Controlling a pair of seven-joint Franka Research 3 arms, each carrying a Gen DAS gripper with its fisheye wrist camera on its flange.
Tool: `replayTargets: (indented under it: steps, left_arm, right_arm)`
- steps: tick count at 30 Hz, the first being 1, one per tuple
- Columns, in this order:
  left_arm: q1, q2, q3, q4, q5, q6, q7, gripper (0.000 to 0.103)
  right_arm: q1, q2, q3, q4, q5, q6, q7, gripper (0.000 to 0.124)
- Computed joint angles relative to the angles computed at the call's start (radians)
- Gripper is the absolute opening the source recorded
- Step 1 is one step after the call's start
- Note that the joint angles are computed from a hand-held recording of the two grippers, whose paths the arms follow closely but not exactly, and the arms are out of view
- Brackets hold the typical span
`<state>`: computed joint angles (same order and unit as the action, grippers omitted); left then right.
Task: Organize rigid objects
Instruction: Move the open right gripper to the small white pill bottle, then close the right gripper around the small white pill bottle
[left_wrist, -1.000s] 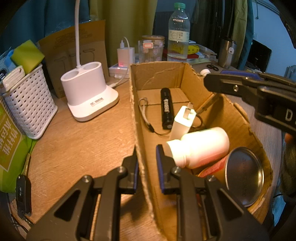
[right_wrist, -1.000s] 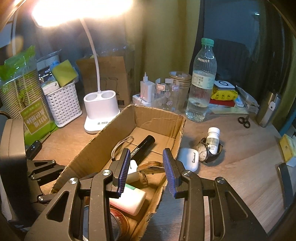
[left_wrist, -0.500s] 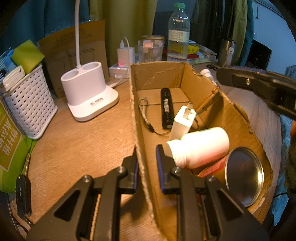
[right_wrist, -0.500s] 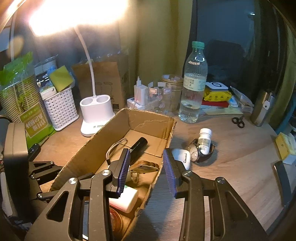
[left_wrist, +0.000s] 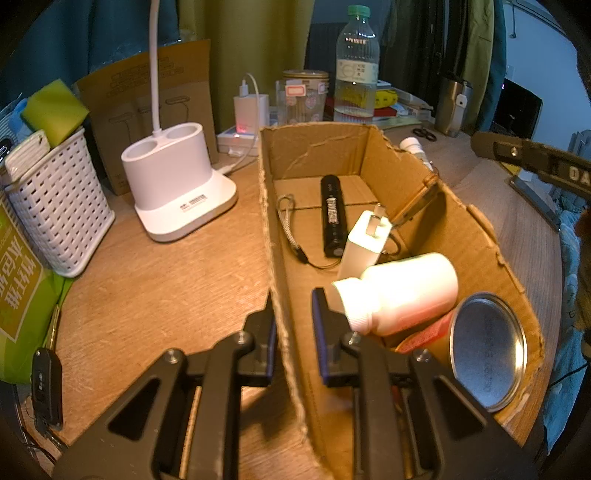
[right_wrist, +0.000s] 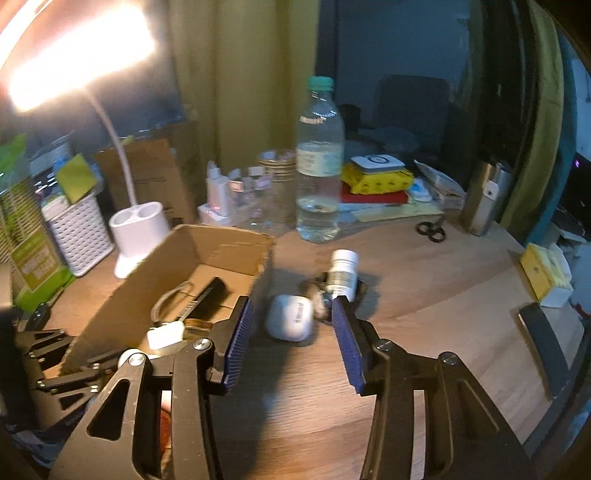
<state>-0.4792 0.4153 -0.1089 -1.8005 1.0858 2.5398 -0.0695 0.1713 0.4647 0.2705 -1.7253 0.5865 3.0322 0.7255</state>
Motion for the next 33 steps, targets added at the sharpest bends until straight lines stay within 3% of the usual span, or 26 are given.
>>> replayTargets:
  steps: [5,11,33]
  left_arm:
    - [0.000,0.000,0.000,0.000,0.000,0.000,0.000,0.018]
    - [0.000,0.000,0.000,0.000,0.000,0.001,0.000,0.018]
    - [-0.001,0.004,0.000,0.003,-0.003,0.002,0.001,0.018]
  right_arm:
    - [0.057,0.062,-0.091,0.077,-0.074,-0.028,0.109,0.047]
    - [0.079,0.126,-0.134,0.154,-0.146,-0.046,0.209,0.047]
    - [0.103,0.433,-0.192,0.650,-0.311,-0.318,0.419,0.047]
